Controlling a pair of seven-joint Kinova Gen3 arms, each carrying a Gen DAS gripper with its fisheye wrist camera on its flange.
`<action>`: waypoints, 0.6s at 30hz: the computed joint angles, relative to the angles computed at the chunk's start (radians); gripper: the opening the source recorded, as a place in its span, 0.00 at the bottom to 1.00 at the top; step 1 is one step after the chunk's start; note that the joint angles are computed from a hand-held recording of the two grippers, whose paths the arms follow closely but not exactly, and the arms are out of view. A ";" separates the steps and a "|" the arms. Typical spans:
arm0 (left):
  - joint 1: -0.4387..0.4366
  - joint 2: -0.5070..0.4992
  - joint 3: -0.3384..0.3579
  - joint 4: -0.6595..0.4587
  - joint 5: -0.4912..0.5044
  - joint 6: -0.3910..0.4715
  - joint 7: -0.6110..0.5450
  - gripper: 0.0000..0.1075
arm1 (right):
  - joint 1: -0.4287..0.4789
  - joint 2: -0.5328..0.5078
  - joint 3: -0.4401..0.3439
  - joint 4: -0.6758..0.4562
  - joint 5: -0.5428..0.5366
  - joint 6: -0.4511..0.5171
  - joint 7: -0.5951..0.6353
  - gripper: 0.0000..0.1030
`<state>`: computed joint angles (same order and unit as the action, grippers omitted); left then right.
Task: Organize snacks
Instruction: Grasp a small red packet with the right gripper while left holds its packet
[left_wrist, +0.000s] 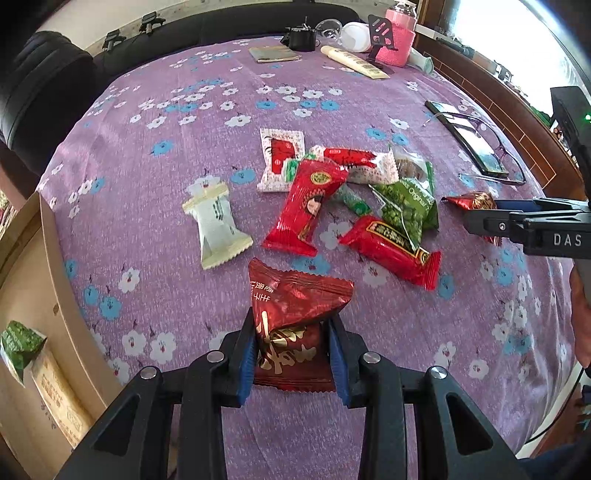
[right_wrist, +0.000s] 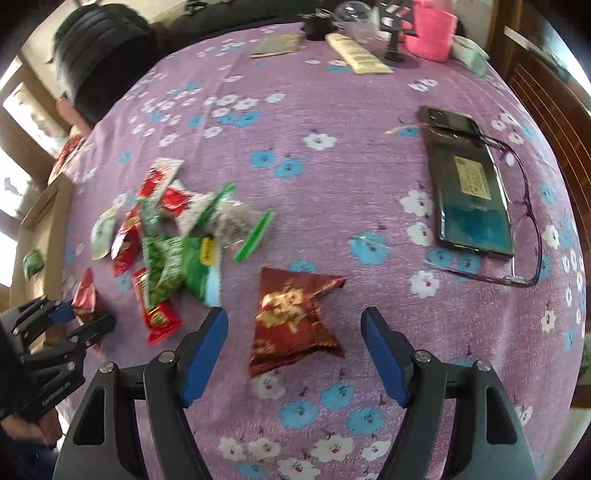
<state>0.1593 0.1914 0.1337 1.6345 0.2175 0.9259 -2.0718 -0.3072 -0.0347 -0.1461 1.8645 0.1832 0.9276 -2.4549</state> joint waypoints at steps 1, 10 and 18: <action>-0.001 -0.001 0.000 0.003 0.002 -0.006 -0.004 0.33 | 0.001 0.002 0.000 0.005 -0.002 -0.002 -0.012 0.55; -0.057 -0.013 -0.010 0.010 0.095 0.056 -0.061 0.30 | -0.038 -0.106 -0.092 0.072 0.017 -0.048 -0.198 0.32; -0.053 -0.052 -0.013 0.034 0.098 0.061 -0.105 0.30 | -0.133 -0.054 -0.157 0.048 0.033 -0.081 -0.214 0.32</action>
<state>0.1063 0.1396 0.1208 1.6689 0.3156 0.9865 -2.1766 -0.4401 -0.0888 -0.3027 1.9120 0.2166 0.8463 -2.6687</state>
